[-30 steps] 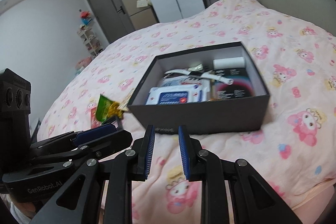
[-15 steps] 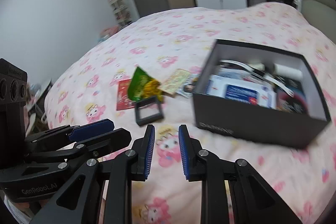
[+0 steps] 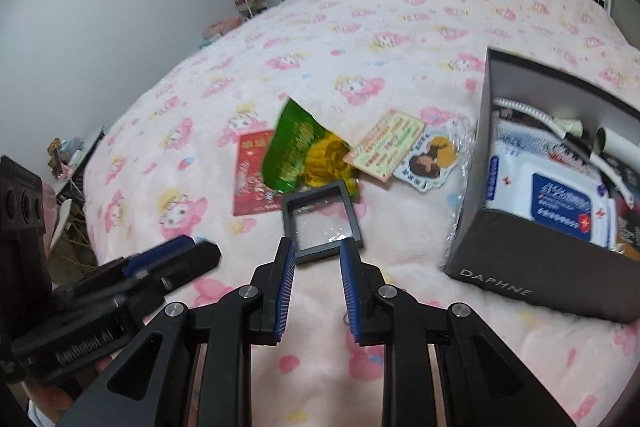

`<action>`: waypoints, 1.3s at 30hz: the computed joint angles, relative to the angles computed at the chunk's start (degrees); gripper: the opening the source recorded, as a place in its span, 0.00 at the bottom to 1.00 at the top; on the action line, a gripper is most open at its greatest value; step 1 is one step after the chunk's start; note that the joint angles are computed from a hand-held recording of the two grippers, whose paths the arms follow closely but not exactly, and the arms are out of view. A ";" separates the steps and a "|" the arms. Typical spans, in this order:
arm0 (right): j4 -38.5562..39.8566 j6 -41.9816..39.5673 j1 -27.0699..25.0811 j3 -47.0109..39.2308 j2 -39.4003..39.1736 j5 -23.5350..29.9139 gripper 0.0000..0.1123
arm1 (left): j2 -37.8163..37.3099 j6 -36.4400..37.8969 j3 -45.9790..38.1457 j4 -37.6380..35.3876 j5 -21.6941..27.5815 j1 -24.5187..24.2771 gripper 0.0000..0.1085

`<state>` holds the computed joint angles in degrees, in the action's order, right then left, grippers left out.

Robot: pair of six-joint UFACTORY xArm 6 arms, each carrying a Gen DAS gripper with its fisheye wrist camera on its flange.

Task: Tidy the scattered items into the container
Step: 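Reach the left tool to the black square frame and grasp it, then carry the black frame into the box and lower it onto the comb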

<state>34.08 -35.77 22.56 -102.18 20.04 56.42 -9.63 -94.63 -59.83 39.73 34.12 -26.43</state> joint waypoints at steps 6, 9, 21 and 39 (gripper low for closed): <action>-4.73 4.23 1.03 -5.60 6.48 1.07 0.18 | 4.25 -0.83 1.84 -1.79 -10.51 5.84 0.34; -5.30 5.07 1.62 -8.64 9.19 0.95 0.18 | 5.56 -4.90 3.63 1.17 -17.85 8.09 0.29; -3.03 6.45 1.91 -16.16 15.95 5.42 0.12 | 7.63 -1.10 4.63 -2.92 -21.41 8.65 0.19; -4.69 8.21 1.39 -4.45 8.43 3.34 0.10 | 8.78 10.73 1.92 -13.03 -13.35 3.70 0.20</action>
<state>29.40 -27.55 23.95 -106.62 28.47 59.76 -0.85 -83.90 -57.91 26.69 20.77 -22.72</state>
